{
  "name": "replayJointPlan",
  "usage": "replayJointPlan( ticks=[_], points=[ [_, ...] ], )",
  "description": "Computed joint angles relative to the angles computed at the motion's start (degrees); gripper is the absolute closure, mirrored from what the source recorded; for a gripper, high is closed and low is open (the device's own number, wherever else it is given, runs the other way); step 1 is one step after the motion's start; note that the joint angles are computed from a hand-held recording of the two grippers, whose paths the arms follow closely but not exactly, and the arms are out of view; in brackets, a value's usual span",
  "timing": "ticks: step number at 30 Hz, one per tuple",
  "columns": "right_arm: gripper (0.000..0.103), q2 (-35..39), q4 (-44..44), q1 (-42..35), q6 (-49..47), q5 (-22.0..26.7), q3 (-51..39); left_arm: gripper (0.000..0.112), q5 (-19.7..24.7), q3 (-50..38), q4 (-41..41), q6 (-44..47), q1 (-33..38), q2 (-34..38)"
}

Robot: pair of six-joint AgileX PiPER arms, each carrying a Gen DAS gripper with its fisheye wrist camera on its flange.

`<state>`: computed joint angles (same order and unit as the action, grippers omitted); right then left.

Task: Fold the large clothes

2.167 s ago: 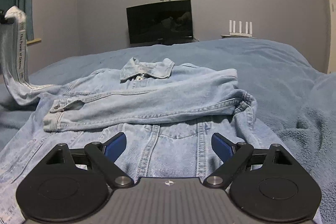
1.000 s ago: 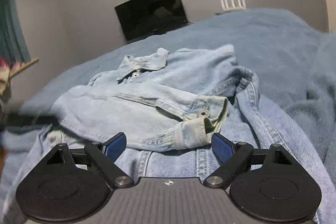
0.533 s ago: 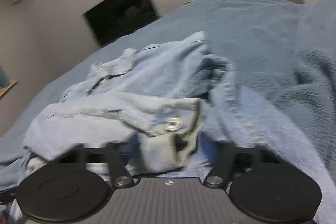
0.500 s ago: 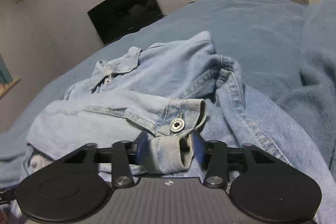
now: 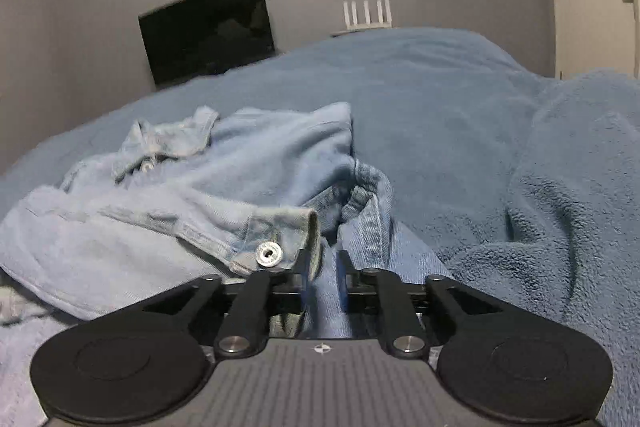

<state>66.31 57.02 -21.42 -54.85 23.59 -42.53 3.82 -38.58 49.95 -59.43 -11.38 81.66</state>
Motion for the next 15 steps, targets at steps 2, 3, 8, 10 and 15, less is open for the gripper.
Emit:
replayJointPlan(
  ticks=[2,3,8,10,15],
  points=[
    [0.055,-2.1,5.5,-1.9,-7.0,3.7,1.4,0.022,0.0,0.2,3.4,-3.0,-0.1,-0.1],
    [0.047,-2.6,4.8,-2.1,-7.1,5.5,1.3,0.022,0.0,0.3,4.7,-4.3,-0.1,-0.2],
    [0.042,-1.8,-6.6,3.2,2.2,2.1,1.0,0.021,0.0,0.6,12.6,-11.8,-0.2,-0.1],
    [0.059,0.6,-3.0,1.2,-2.0,6.3,0.1,0.019,0.0,0.6,12.3,-11.2,-0.3,0.1],
    [0.089,-4.3,4.3,5.3,-13.9,-0.2,3.9,0.016,-0.4,0.2,8.8,-6.6,0.0,1.1]
  ],
)
